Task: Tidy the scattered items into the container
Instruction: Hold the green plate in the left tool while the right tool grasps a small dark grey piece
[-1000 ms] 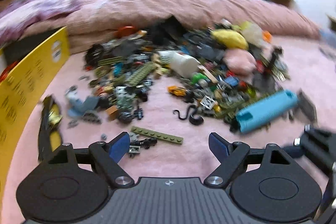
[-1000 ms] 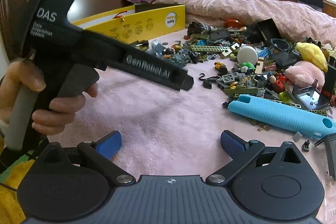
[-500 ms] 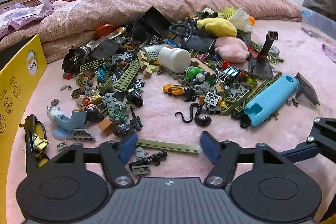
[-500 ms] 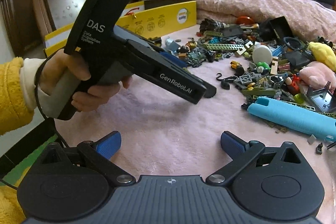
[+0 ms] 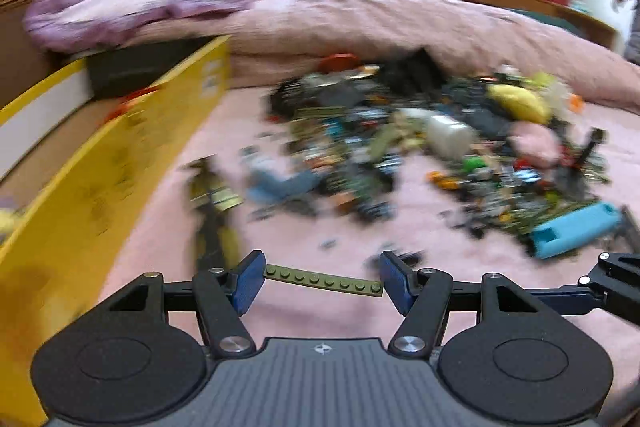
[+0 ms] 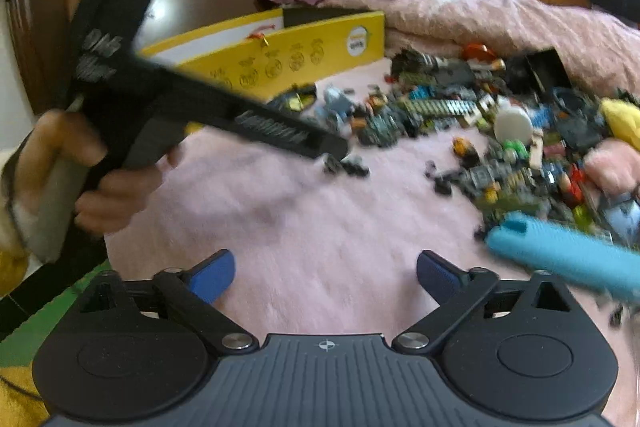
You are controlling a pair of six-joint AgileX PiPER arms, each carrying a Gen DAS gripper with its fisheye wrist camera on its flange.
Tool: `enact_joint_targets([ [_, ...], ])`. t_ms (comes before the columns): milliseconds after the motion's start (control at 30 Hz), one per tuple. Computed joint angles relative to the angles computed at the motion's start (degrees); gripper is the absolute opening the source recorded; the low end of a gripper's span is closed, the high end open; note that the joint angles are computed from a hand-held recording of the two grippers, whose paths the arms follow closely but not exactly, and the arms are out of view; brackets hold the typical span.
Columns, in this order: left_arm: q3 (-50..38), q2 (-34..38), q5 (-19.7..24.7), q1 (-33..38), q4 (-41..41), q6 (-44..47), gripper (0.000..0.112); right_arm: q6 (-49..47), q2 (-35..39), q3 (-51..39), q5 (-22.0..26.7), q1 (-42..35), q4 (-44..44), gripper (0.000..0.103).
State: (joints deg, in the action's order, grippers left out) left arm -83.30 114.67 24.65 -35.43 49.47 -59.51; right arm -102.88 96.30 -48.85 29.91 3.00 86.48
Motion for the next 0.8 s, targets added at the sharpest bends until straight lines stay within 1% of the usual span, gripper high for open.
enact_joint_targets([
  [33,1.59,-0.89,1.51,-0.21,3.66,-4.38,0.065,2.98,0.69,-1.67,-0.02,0.54,-2.68,0.056],
  [67,3.02,-1.74,2.44,-0.24,5.77,-7.26,0.065,6.45,1.58,-3.62,0.4,0.89,-5.24,0.051],
  [100,4.39,-2.62,3.24,-0.1,7.02,-9.48,0.065,8.47,2.52,-5.24,1.2,1.05,-6.16,0.045],
  [133,5.6,-3.44,3.43,0.22,7.52,-10.89,0.065,10.25,3.73,-7.02,2.53,1.01,-6.72,0.041],
  [200,7.72,-5.02,2.86,1.12,7.52,-12.28,0.065,14.02,6.03,-10.43,3.97,1.66,-8.31,0.038],
  [267,8.71,-5.69,2.49,1.56,7.51,-13.1,0.065,17.53,8.74,-14.31,4.29,2.69,-10.79,0.037],
  [333,9.19,-5.86,2.1,1.92,7.15,-13.37,0.065,20.48,11.17,-17.57,2.51,4.32,-13.79,0.037],
  [400,9.56,-5.7,1.98,1.75,7.49,-14.56,0.065,23.87,13.01,-20.0,-0.64,5.99,-17.51,0.036],
  [600,10.69,-5.1,0.89,1.44,8.63,-16.84,0.065,23.97,14.89,-21.86,-3.78,7.65,-15.33,0.037],
  [700,11.06,-5.12,0.81,1.25,10.12,-17.75,0.065,23.14,15.31,-22.03,-4.46,8.04,-14.07,0.037],
  [767,11.1,-5.02,0.46,1.41,10.2,-17.75,0.065,22.33,15.49,-22.06,-5.08,8.27,-13.0,0.034],
  [800,11.01,-4.89,0.23,1.55,10.16,-17.78,0.065,22.44,15.61,-22.19,-5.33,8.33,-13.03,0.03],
])
